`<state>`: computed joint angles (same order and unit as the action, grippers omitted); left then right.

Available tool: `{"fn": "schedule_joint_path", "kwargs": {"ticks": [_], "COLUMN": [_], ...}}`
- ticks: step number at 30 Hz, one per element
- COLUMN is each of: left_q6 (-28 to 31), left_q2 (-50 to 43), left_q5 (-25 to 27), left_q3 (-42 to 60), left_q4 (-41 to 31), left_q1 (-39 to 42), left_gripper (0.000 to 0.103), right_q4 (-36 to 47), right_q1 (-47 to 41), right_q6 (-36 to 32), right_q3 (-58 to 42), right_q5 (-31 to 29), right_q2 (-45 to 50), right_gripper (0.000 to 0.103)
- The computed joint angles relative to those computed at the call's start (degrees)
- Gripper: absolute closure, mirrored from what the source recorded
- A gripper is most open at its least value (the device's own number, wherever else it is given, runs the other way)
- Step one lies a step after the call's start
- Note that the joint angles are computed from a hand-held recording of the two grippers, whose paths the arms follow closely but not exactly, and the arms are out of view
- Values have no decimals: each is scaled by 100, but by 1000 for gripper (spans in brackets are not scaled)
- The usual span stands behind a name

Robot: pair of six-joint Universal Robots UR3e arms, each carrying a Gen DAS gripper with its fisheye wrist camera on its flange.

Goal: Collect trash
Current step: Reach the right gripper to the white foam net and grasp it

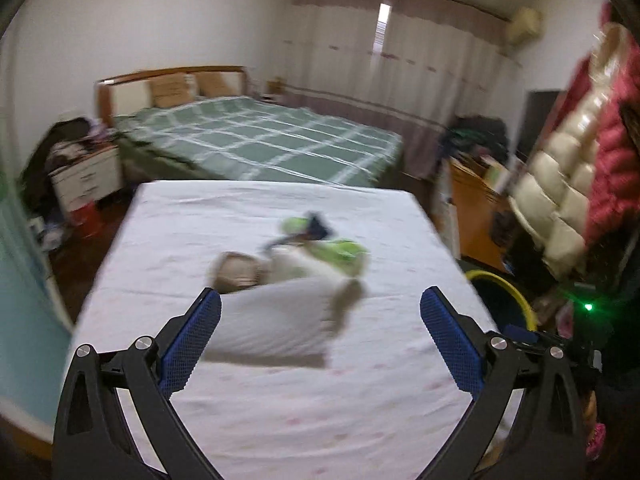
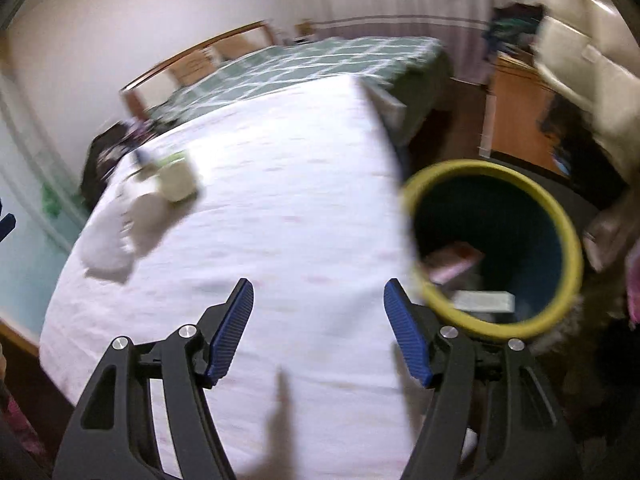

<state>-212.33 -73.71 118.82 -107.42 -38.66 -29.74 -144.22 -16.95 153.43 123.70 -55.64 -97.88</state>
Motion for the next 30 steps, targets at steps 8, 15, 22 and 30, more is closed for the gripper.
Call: {"fn": "schedule_joint_path", "kwargs": {"ticks": [8,15,22,30], "left_q6": [-105,51,167,209], "left_q2": [1464,1762,1803,1701], "left_q5": [506,16,-338,-492], "left_q3": [-915,-1289,-1535,-1629], "left_q4": [-603,-520,-314,-185], "left_q1": [309,755,1031,1115], "left_gripper": [5,5,5,5], "right_q4": [-465,-412,-167,140], "right_q1": [2238,3075,3401,3472], "right_q6": [729,1256,1557,1508], "right_q3": [-1250,-2561,-3395,-3621], "right_q5": [-341,-544,-600,-435], "right_q2": [1276,2524,3246,3434], "right_gripper": [38,38,38,64]}}
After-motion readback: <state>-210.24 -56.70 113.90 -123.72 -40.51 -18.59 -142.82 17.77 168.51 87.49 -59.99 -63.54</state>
